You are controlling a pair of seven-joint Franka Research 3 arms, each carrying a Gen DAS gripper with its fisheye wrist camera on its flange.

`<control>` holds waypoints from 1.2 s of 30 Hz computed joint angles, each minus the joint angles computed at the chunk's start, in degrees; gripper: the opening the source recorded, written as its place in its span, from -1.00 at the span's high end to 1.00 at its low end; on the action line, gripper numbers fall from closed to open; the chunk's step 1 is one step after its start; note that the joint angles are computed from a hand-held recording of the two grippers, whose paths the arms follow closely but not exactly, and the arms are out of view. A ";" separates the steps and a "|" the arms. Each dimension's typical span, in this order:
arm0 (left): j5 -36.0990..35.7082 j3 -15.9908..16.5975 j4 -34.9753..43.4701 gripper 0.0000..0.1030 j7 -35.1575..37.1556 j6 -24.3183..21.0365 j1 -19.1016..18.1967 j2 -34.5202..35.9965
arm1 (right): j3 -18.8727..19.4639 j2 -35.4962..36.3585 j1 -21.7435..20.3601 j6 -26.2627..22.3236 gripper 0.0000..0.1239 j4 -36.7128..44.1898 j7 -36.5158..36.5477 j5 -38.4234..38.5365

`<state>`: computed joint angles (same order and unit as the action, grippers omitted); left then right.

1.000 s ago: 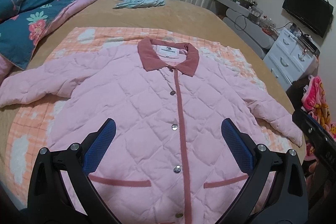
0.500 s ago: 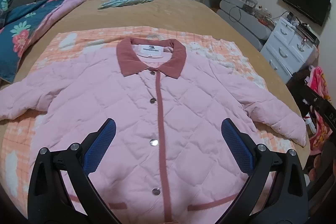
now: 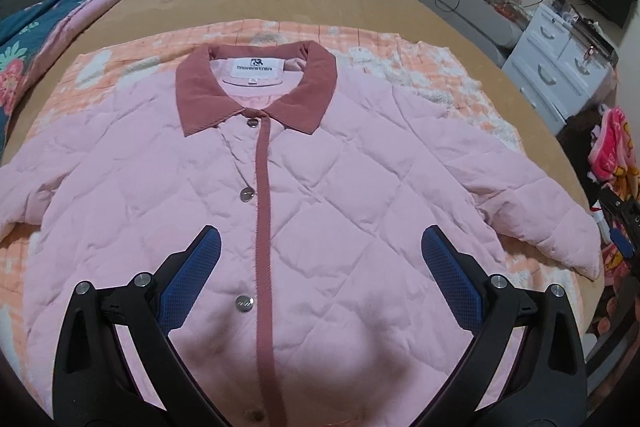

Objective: Fold large clothes
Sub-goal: 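Grasp the jacket sleeve cuff with the right gripper and lift it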

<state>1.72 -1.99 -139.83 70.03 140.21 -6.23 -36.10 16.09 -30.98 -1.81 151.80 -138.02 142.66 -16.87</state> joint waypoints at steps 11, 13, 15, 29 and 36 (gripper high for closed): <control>-1.65 -0.42 3.19 -0.82 0.44 2.90 -0.36 7.72 | -4.26 0.49 -3.58 1.06 -0.60 -4.80 4.98 3.53; -1.86 -0.60 4.05 -0.82 0.26 2.71 -0.18 9.04 | -4.36 0.07 -4.65 2.19 -0.60 -6.26 6.86 4.33; -2.28 -0.69 5.01 -0.82 0.21 2.76 -0.13 10.62 | -4.94 0.21 -4.92 2.51 -0.60 -7.04 7.58 5.74; -2.65 -1.29 8.84 -0.82 0.26 3.47 1.28 16.57 | -8.86 7.14 -5.80 7.41 -0.60 -8.95 11.35 12.94; -6.47 0.30 8.83 -0.82 3.85 4.30 1.00 16.08 | -9.43 10.23 -7.31 20.01 -0.59 -10.79 10.61 15.71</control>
